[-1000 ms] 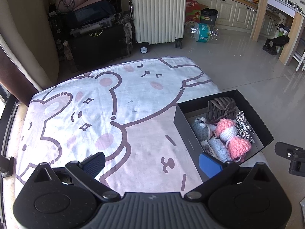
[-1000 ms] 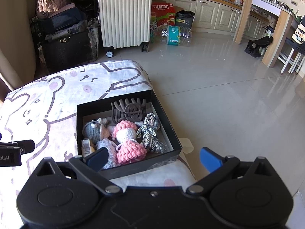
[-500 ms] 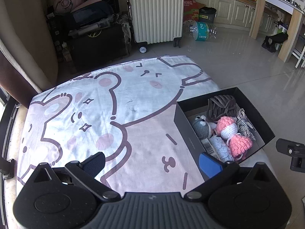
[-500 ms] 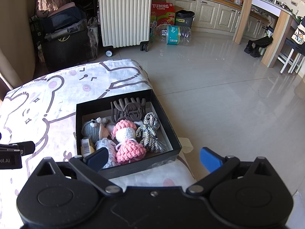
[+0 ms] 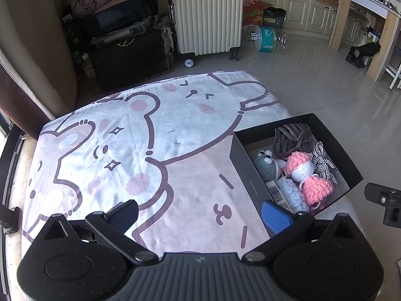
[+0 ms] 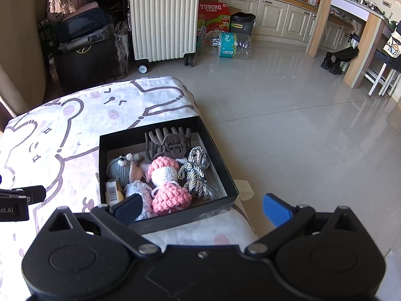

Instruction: Organize objects

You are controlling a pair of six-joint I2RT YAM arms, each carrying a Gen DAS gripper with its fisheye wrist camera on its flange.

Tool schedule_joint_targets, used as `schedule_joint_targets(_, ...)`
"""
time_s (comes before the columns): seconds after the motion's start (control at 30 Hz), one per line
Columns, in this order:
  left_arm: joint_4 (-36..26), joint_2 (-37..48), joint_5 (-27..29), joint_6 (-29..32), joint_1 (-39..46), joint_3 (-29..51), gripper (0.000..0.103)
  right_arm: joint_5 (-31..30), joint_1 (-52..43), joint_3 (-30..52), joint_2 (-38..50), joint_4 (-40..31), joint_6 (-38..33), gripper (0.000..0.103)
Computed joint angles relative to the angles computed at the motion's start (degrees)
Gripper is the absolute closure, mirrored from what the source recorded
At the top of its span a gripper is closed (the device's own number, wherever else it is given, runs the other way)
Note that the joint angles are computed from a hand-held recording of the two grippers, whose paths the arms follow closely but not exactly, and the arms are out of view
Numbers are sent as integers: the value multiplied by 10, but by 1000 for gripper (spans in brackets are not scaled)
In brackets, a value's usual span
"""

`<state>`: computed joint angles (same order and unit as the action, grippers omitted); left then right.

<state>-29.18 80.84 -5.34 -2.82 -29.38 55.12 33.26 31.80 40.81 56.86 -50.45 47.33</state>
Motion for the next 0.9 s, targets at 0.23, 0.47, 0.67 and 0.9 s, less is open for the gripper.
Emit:
schedule_joint_targets(0.23, 1, 1, -2, 2, -1, -1, 0, 1, 2, -6, -2, 2, 4, 0)
schedule_joint_targets(0.47, 0, 2, -3, 1, -1, -1, 0, -3, -1, -7, -2, 3, 1, 0)
schedule_joint_targets(0.67, -1, 1, -3, 1, -1, 0, 0, -3, -1, -6, 0, 2, 2, 0)
schedule_joint_targets(0.9, -1, 1, -3, 1, -1, 0, 0, -5, -3, -7, 1, 3, 0, 0)
